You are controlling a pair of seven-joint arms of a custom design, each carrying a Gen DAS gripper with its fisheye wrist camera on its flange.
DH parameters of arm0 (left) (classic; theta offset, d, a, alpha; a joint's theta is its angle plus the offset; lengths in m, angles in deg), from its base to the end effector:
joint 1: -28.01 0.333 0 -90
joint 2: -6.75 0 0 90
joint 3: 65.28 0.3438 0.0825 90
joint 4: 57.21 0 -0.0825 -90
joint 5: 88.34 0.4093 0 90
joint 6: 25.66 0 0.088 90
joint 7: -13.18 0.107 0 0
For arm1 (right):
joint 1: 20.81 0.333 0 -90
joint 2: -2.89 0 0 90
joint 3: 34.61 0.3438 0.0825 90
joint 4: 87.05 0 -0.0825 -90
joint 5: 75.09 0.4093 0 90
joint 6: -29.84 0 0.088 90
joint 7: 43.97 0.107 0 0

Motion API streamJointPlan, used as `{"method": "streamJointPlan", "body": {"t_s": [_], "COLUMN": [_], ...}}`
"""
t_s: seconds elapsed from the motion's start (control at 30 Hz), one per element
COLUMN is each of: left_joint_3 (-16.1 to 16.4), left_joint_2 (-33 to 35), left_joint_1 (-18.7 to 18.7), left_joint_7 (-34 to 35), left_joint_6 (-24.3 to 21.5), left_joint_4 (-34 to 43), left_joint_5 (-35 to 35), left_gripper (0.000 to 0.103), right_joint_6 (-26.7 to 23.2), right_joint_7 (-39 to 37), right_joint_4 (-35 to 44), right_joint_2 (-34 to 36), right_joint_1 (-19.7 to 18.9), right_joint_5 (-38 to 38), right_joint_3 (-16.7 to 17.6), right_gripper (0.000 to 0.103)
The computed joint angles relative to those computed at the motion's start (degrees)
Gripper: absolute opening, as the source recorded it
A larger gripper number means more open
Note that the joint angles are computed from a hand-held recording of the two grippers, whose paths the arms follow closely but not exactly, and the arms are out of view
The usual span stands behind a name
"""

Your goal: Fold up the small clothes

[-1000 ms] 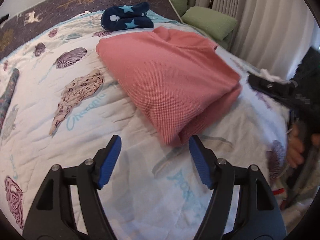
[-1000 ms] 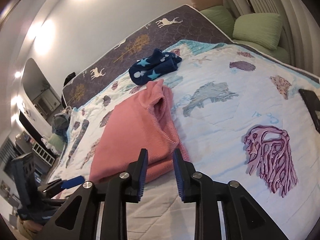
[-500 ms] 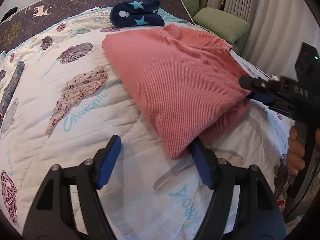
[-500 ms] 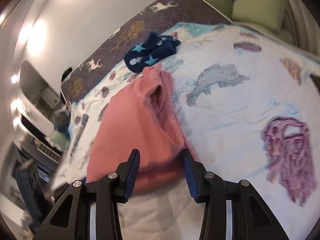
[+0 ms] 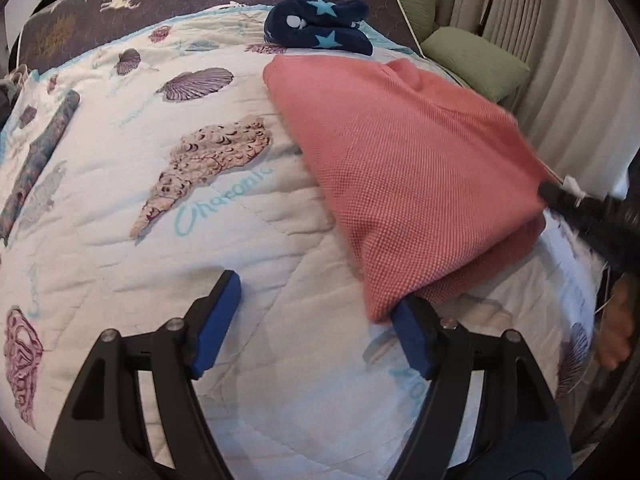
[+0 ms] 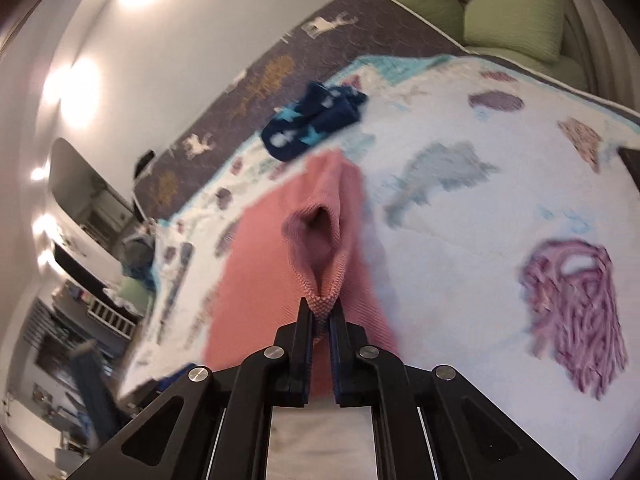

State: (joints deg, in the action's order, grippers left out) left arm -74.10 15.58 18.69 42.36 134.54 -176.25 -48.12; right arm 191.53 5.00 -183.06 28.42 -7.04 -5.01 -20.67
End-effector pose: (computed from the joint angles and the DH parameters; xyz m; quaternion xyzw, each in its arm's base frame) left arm 0.5930 -0.2225 0.4237 -0.7182 0.6140 -0.2456 0.2164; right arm 0.6811 0.2759 0.4139 -0.6427 0.5996 0.0364 0.4754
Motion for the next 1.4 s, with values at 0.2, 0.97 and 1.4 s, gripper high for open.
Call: {"method": "streamJointPlan", "body": {"t_s": [0.2, 0.97, 1.4], "left_joint_3": [0.11, -0.07, -0.99], "left_joint_2": [0.34, 1.00, -1.79], "left_joint_1": [-1.04, -0.96, -0.38], "left_joint_7": [-1.14, -0.23, 3.66], "left_joint_6": [-2.04, -2.11, -2.15], "left_joint_4": [0.97, 1.60, -1.76], "left_joint_5": [3.52, 2.15, -0.91], "left_gripper": [0.074, 0.074, 0.075], "right_joint_6": [3.48, 0.23, -4.88], "right_joint_7": [-3.54, 12.39, 4.18], "right_joint_4": [-3.27, 8.84, 1.38], "right_joint_2": [-2.91, 6.13, 2.68], "right_joint_1": [-0.47, 4.17, -2.13], "right_joint_5": [5.29, -15.62, -5.59], "right_joint_3": [0.47, -2.73, 0.71], "right_gripper": [0.019, 0.004, 0.008]}}
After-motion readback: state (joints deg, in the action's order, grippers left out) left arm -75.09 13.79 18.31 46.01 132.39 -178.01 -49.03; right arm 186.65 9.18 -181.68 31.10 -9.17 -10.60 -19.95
